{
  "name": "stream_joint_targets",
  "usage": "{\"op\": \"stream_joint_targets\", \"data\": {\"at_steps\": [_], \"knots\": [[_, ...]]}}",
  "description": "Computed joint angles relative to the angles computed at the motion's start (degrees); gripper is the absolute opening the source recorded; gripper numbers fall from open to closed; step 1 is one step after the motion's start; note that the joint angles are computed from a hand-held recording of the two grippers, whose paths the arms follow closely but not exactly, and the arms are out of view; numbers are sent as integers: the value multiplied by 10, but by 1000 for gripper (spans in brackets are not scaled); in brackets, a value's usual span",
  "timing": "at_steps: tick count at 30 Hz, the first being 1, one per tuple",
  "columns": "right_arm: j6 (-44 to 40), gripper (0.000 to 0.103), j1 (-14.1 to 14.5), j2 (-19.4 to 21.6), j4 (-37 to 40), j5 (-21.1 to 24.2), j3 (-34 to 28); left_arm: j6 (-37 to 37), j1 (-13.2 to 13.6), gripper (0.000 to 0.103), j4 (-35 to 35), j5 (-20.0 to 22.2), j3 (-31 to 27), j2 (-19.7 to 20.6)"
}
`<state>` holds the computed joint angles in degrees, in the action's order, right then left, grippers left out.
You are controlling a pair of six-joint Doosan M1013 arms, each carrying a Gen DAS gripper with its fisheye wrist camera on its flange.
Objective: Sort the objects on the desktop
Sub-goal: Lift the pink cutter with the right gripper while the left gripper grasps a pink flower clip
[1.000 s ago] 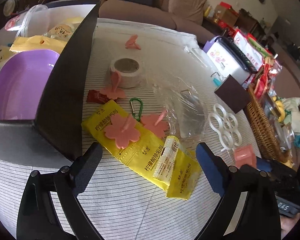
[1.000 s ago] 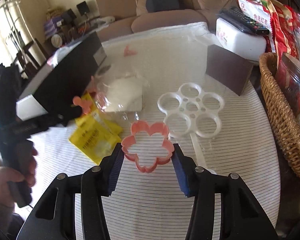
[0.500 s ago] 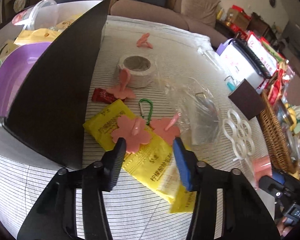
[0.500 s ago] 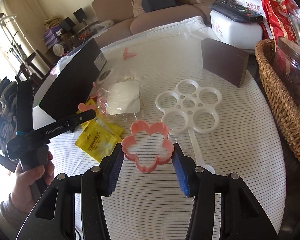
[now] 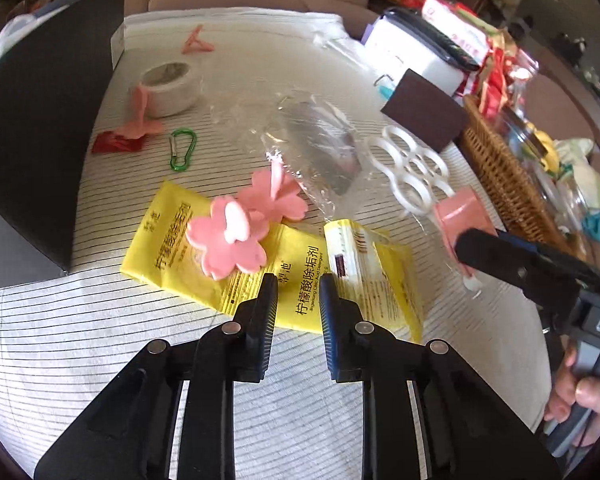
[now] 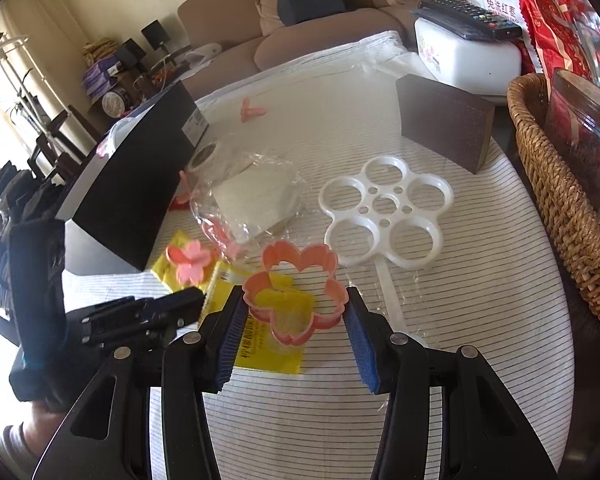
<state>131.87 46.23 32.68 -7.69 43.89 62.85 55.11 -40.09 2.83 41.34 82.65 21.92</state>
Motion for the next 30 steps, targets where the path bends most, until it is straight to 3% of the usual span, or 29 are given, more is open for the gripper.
{"op": "stream_joint_targets", "data": {"at_steps": [7,9,10,19,20,21,23,30], "knots": [[1,50,0,4,0,6,-4,-69,27,34,27,-13,19,-23],[-1,50,1,5,2,7,-6,-74,28,50,42,-12,21,-23],[-2,50,1,6,1,7,-7,-74,28,52,47,-12,21,-22],[-6,50,4,14,2,14,-18,-51,5,52,110,19,-1,-3],[-4,50,4,14,2,14,-19,-45,5,48,105,13,1,-3],[-4,50,4,15,2,14,-20,-38,8,25,89,7,3,-3],[-6,50,4,18,6,14,-23,-26,17,6,49,-7,8,-6],[-18,50,6,25,13,12,-36,5,42,4,-34,-70,34,-35]]}}
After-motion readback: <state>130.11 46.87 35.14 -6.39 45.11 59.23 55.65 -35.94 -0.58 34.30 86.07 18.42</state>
